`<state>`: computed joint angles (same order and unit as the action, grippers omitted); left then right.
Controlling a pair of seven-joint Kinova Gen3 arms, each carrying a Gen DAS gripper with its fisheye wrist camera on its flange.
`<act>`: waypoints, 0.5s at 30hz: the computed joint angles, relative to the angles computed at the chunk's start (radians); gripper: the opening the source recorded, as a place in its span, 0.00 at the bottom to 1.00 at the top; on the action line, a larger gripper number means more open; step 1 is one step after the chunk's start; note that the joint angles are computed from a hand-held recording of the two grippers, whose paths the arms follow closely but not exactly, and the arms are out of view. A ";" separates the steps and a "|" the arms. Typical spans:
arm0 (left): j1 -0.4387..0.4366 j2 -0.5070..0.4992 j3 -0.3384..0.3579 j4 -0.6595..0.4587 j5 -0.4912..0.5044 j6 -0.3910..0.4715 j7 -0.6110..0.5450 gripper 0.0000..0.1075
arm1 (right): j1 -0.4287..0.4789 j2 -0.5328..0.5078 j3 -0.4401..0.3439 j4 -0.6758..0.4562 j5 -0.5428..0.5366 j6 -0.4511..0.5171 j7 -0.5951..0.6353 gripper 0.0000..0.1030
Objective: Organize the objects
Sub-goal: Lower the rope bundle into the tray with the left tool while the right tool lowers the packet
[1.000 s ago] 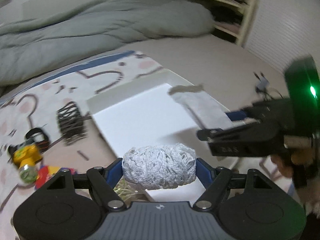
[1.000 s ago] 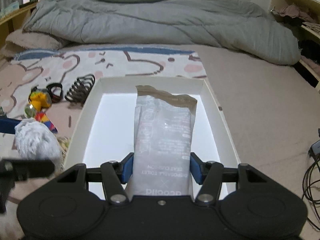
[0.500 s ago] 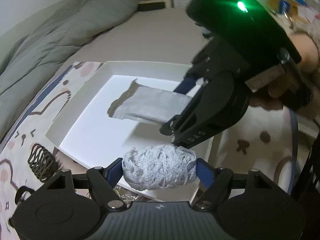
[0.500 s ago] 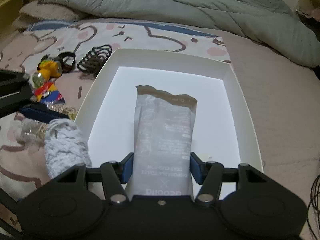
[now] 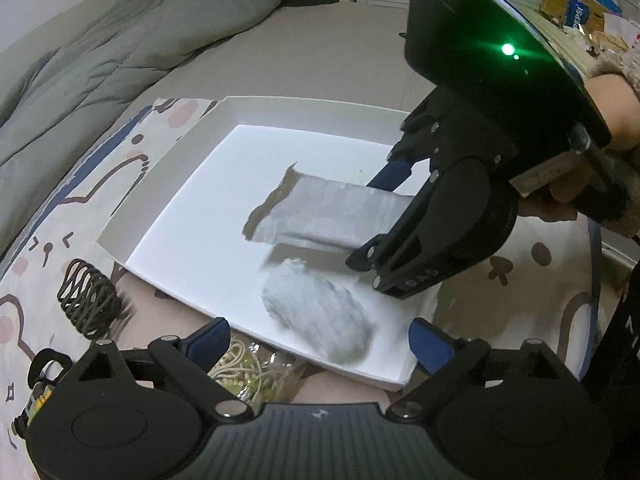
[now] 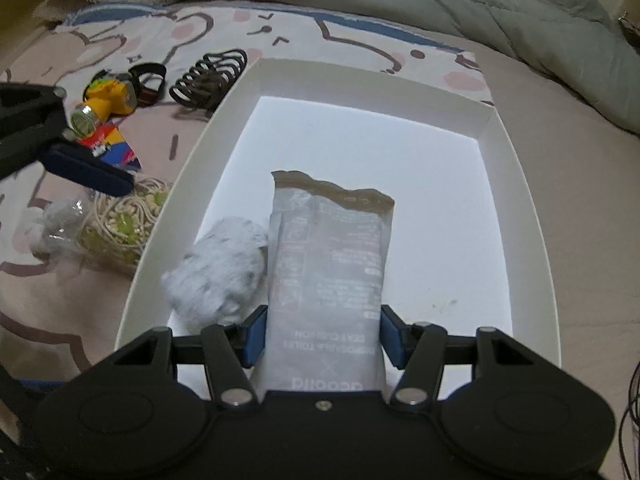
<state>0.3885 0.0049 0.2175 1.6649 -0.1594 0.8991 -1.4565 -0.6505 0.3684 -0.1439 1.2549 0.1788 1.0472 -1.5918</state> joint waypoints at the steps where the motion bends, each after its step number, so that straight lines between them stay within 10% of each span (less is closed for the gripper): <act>1: -0.002 -0.001 -0.002 -0.003 0.002 0.004 0.000 0.89 | -0.006 0.003 0.005 -0.003 0.009 0.004 -0.010 0.57; 15: -0.043 -0.010 -0.021 -0.039 0.055 0.059 0.031 0.89 | 0.023 0.034 -0.007 -0.047 -0.063 0.068 -0.009 0.66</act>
